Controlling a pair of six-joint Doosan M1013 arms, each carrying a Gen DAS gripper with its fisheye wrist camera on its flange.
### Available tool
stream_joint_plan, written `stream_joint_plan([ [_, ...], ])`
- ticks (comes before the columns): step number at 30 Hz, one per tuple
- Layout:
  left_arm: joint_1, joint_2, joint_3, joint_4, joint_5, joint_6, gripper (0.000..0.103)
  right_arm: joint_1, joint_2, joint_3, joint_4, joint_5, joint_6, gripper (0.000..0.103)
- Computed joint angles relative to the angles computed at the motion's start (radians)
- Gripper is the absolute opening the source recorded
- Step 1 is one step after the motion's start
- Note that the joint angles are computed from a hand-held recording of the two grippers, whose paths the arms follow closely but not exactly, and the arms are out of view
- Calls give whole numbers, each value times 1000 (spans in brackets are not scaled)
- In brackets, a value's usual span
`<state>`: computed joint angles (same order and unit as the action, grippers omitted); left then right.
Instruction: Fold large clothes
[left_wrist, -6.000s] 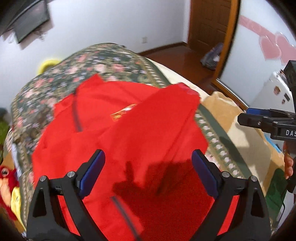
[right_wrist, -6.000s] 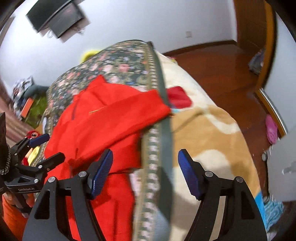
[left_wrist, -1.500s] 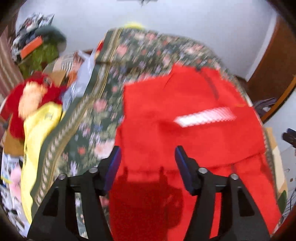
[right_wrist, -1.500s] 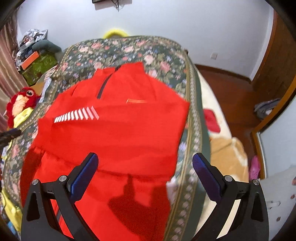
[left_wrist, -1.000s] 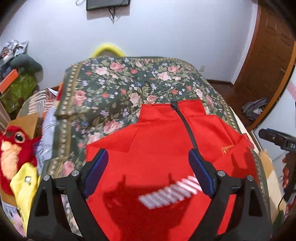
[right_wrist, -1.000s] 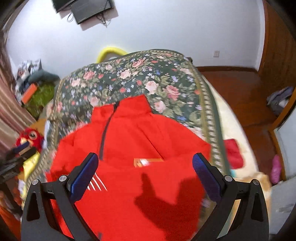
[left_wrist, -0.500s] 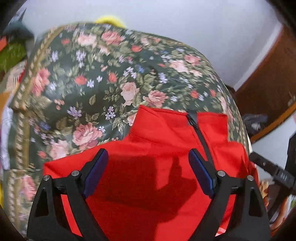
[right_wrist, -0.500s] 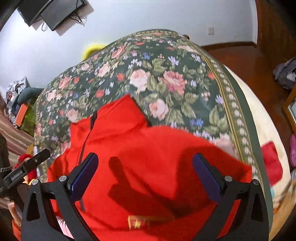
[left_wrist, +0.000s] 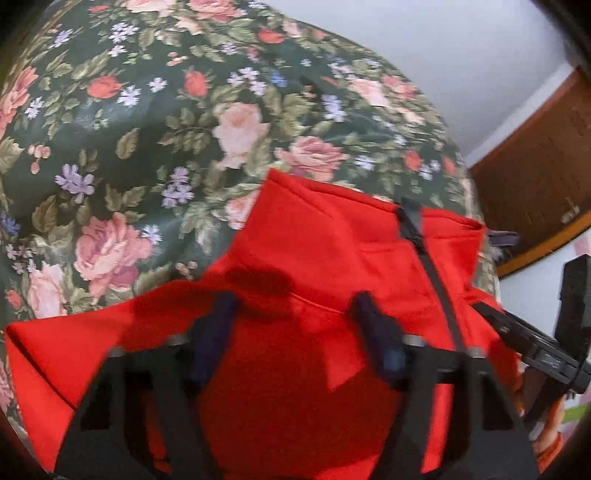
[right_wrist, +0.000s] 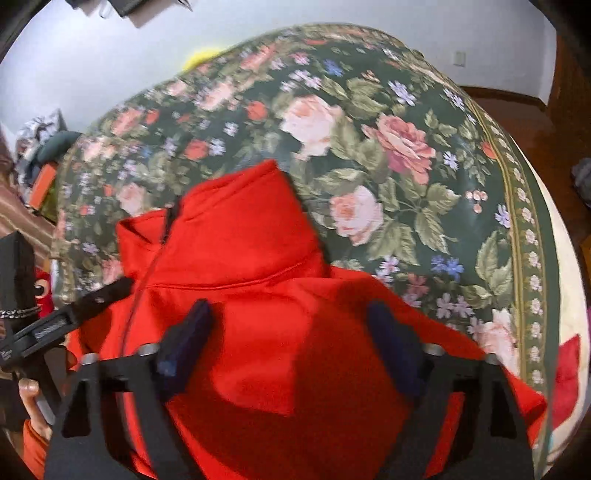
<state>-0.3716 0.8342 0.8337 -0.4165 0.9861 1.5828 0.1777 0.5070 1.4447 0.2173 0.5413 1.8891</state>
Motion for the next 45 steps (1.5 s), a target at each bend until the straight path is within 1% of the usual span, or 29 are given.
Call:
stream_joint_plan([
  [1, 0, -4, 5, 0, -3, -2, 39, -2, -6, 9, 41, -13, -30, 46],
  [2, -2, -11, 13, 12, -7, -4, 23, -3, -9, 14, 66, -17, -48, 28],
  [3, -5, -17, 18, 35, -7, -5, 12, -4, -15, 19, 98, -20, -68, 21],
  [4, -6, -22, 23, 44, -7, 2, 11, -2, -18, 18, 103, -16, -73, 12],
  [5, -7, -32, 34, 52, -14, 12, 8, 4, -26, 20, 77, -12, -65, 9],
  [9, -15, -99, 99, 118, -55, 27, 6, 31, -62, 47, 1, -37, -50, 8],
  [11, -16, -140, 133, 119, -78, 62, 5, 42, -79, 60, -20, -46, -42, 8],
  [14, -23, -217, 206, 141, -135, 124, 5, 66, -133, 107, -72, -80, -25, 7],
  [16, -25, -270, 259, 137, -158, 169, 5, 80, -161, 131, -101, -95, -6, 7],
  [18, -29, -319, 313, 144, -178, 200, 5, 91, -201, 170, -76, -115, -31, 7],
  [20, -31, -364, 368, 121, -188, 239, 5, 111, -232, 200, -103, -117, -21, 7],
  [23, -42, -434, 470, 119, -215, 290, 5, 137, -264, 240, -105, -114, -20, 7],
  [25, -48, -476, 539, 122, -219, 314, 5, 150, -287, 277, -78, -114, -39, 7],
  [29, -49, -527, 649, 103, -209, 328, 5, 178, -312, 336, -55, -102, -40, 7],
  [30, -52, -539, 681, 115, -221, 328, 6, 187, -317, 352, -51, -97, -33, 7],
  [31, -57, -549, 708, 135, -228, 325, 6, 195, -320, 366, -47, -92, -27, 5],
  [33, -66, -565, 760, 180, -241, 290, 7, 203, -318, 384, -32, -72, -21, 5],
  [35, -72, -568, 791, 220, -219, 237, 7, 210, -320, 400, -45, -61, 3, 5],
  [37, -72, -565, 810, 233, -170, 231, 7, 213, -326, 417, -10, -49, -29, 5],
  [38, -73, -570, 824, 244, -165, 232, 7, 213, -332, 423, 7, -47, -40, 6],
  [40, -76, -605, 866, 265, -216, 242, 11, 216, -349, 436, 8, -54, -38, 6],
  [41, -73, -614, 872, 263, -216, 250, 17, 220, -360, 442, -13, -63, -26, 6],
  [42, -68, -625, 877, 255, -213, 259, 21, 228, -371, 442, -86, -65, 30, 6],
  [43, -64, -634, 882, 249, -218, 263, 23, 235, -379, 441, -147, -68, 79, 6],
  [44, -58, -647, 887, 243, -229, 263, 27, 241, -386, 445, -180, -75, 109, 6],
  [45, -54, -653, 886, 243, -237, 257, 35, 243, -396, 447, -197, -89, 125, 6],
])
